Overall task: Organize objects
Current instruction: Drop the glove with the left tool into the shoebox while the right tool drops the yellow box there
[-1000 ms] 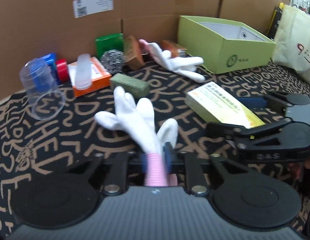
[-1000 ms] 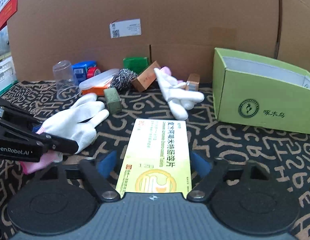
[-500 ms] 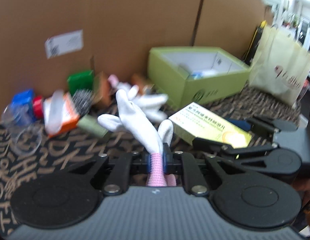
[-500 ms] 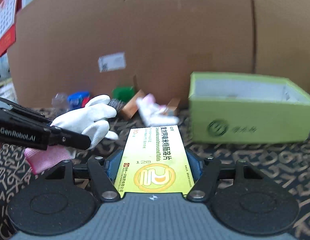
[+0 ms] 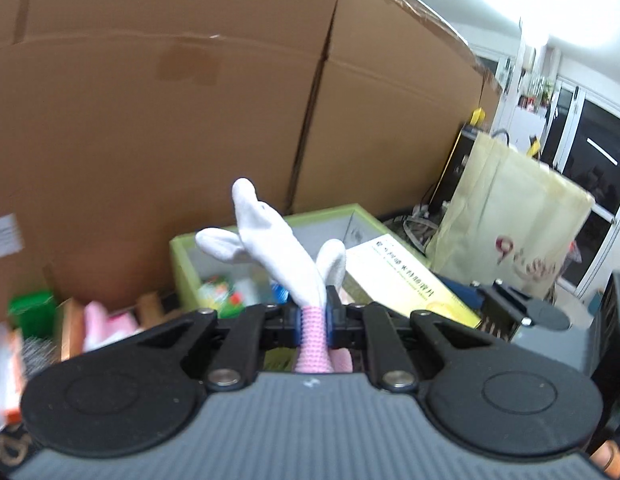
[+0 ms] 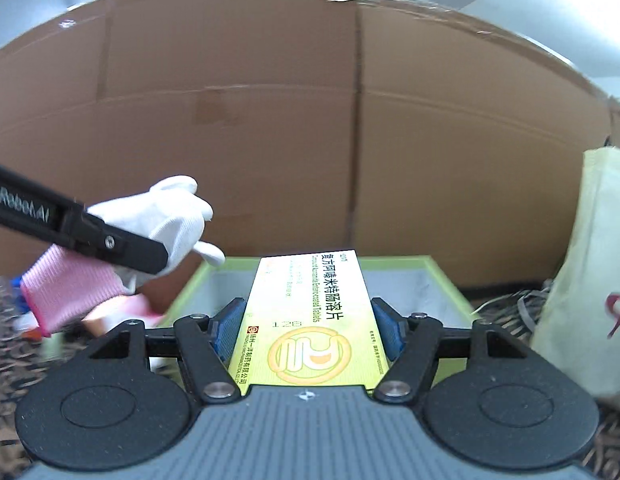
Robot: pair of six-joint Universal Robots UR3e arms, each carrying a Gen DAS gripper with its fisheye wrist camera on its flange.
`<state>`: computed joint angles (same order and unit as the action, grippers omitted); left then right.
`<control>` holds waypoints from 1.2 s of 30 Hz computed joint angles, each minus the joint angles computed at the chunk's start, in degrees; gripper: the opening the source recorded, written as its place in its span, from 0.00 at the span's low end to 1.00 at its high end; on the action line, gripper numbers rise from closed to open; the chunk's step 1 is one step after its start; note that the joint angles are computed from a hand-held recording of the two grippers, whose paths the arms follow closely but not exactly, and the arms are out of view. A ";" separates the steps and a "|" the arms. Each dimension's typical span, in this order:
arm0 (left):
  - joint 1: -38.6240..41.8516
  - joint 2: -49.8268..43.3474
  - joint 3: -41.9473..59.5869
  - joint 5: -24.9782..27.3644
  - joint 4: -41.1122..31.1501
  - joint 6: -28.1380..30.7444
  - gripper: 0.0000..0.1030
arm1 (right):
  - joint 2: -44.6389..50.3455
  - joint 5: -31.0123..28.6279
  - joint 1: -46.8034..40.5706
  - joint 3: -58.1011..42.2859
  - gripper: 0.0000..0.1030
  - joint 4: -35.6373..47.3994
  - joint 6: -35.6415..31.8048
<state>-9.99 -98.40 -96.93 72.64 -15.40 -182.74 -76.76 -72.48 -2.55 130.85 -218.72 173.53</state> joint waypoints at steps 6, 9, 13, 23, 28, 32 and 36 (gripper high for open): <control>-5.46 -19.77 23.26 4.94 -1.82 -2.22 0.10 | 9.40 -2.57 -1.68 -14.10 0.69 5.07 -2.22; -6.24 -28.06 34.27 4.64 -5.59 -3.21 0.10 | 13.19 -3.70 -1.75 -20.11 0.69 7.66 -2.90; -7.54 -38.07 46.53 7.22 -8.95 -3.39 0.15 | 20.09 -4.80 -1.04 -28.00 0.69 8.31 -3.52; -6.14 -34.33 29.68 12.55 5.75 -8.62 1.00 | 20.30 -7.82 -1.46 -22.79 0.94 2.26 -3.74; -6.31 -23.71 14.70 14.61 10.87 -9.70 1.00 | 12.39 -4.96 -1.55 -12.20 0.94 -1.35 -2.28; -6.24 -13.43 1.94 16.15 12.38 -10.90 1.00 | 6.26 -5.11 -0.01 -3.41 0.97 -5.24 -2.03; -1.53 1.23 -16.04 12.72 14.75 -12.00 1.00 | 0.88 -1.82 0.69 4.45 0.98 -7.61 -0.41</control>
<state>-11.52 -97.17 -112.97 85.36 -0.64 -194.75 -75.88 -74.29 -1.85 135.30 -226.33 173.12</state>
